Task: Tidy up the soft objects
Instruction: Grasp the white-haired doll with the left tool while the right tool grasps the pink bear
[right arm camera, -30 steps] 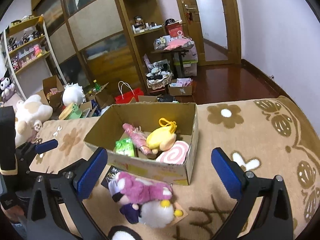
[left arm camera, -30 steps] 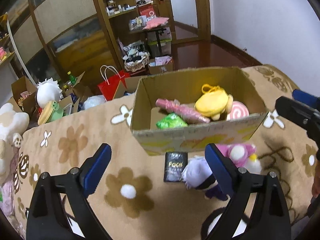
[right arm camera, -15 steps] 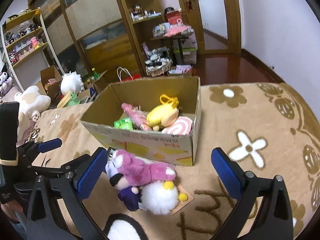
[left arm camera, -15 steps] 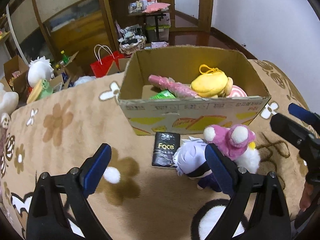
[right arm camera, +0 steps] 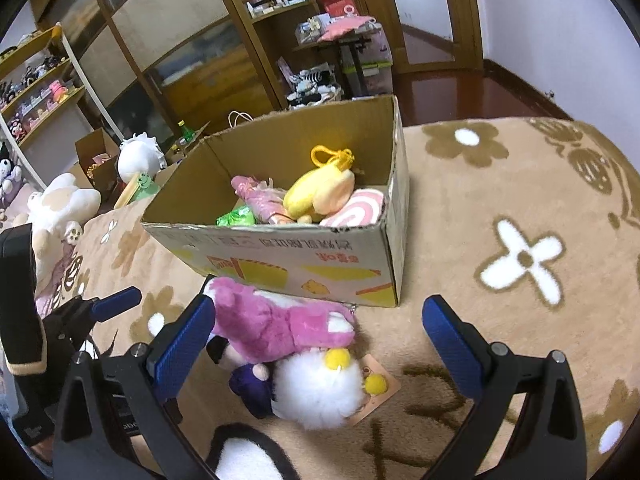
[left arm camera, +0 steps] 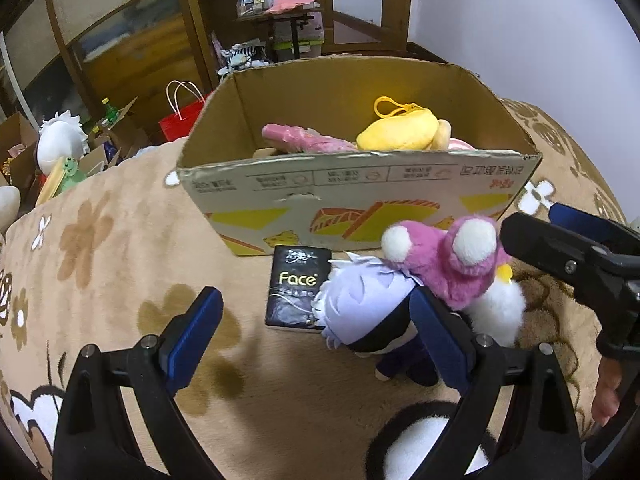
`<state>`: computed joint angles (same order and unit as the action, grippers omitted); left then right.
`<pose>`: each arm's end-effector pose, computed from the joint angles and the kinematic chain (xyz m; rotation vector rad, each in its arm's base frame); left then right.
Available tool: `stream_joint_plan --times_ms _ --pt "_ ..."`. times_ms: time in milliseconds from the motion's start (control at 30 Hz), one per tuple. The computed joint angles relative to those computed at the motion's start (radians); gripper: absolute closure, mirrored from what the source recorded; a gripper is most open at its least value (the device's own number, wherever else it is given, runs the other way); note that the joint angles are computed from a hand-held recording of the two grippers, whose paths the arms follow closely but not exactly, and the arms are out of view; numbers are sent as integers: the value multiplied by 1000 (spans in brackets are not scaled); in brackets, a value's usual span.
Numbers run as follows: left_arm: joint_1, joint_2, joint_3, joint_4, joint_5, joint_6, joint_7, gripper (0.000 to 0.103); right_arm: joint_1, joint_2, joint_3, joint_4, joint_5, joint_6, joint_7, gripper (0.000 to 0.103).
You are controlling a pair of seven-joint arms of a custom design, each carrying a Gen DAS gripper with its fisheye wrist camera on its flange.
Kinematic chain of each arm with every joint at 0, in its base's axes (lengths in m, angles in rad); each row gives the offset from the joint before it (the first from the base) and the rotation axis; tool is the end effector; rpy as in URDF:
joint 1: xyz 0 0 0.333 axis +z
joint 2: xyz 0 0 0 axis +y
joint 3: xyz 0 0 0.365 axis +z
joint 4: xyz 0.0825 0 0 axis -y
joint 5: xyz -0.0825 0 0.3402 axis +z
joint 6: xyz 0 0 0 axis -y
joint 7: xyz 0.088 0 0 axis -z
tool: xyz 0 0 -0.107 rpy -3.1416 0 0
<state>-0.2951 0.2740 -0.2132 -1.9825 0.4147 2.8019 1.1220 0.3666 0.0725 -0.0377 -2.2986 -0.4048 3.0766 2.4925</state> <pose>0.5394 -0.3082 0.4661 -1.5174 2.2599 -0.6534 0.4974 0.2039 0.4754 -1.5618 1.9046 -0.3564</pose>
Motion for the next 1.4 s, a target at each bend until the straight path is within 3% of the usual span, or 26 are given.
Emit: stream_joint_plan --times_ms 333,533,667,800,900,1000,1200,1300,1400 --pt "-5 18 6 -28 17 81 -39 9 -49 20 105 -19 381 64 -319 0" --pt "-12 22 6 -40 11 111 -29 9 25 42 42 8 388 29 -334 0" --pt "-34 20 33 -57 57 146 -74 9 -41 51 132 9 576 44 -476 0" --pt "-27 28 25 -55 54 149 -76 9 -154 69 284 27 856 51 -706 0" --pt "-27 36 23 -52 49 147 -75 9 -150 76 291 35 935 47 -776 0" --pt "-24 45 19 -46 42 144 -70 9 -187 89 348 58 1083 41 -907 0" --pt "2 60 -16 -37 -20 138 -37 9 -151 114 318 85 1197 32 -1001 0" --pt "36 72 -59 -34 -85 134 10 9 -141 118 319 88 1264 56 -1054 1" --pt "73 88 -105 -25 -161 125 67 9 -108 123 285 90 1256 61 -1059 10"
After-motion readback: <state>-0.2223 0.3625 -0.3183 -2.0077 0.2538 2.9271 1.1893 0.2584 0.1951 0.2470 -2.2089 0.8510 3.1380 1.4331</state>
